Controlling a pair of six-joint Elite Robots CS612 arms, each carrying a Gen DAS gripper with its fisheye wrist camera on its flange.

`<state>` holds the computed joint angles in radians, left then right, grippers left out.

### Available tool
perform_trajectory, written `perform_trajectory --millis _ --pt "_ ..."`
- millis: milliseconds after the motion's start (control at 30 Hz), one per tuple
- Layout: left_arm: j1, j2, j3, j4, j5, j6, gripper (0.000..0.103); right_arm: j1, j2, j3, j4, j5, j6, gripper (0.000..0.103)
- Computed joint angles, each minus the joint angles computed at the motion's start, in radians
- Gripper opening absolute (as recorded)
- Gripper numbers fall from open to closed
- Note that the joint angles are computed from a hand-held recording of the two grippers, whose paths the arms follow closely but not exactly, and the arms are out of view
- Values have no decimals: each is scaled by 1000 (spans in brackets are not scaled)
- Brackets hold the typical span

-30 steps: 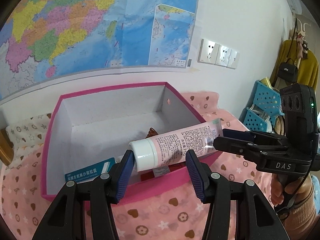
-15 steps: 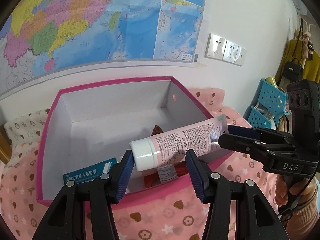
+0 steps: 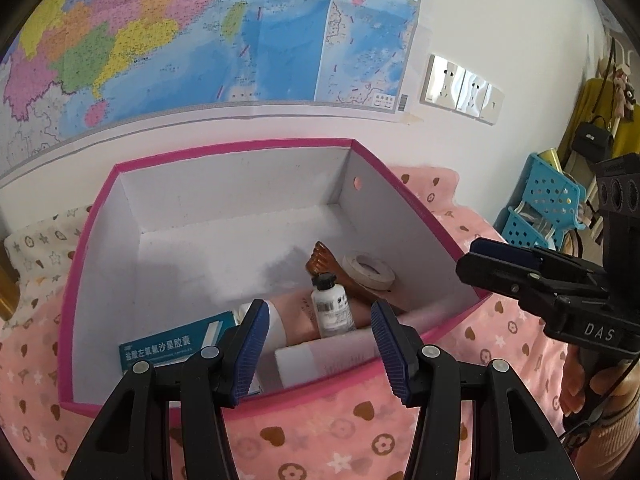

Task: Organize rigid objects
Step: 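Carry the lotion tube over the magenta box and lower it in, then open the right gripper and move it to the blue-and-white carton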

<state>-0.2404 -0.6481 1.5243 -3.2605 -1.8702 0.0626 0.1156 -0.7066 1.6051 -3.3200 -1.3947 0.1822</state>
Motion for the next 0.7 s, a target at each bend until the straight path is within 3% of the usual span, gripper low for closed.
perform_trajectory --millis 300,567,700 --pt "-3 -6 19 -34 9 14 55 0 -9 22 -14 19 -1 51" --pt "-9 -29 77 -122 44 34 55 6 -20 50 -49 44 -8 51" --pt "-6 -42 110 -172 49 36 63 11 -29 68 -69 62 -19 51"
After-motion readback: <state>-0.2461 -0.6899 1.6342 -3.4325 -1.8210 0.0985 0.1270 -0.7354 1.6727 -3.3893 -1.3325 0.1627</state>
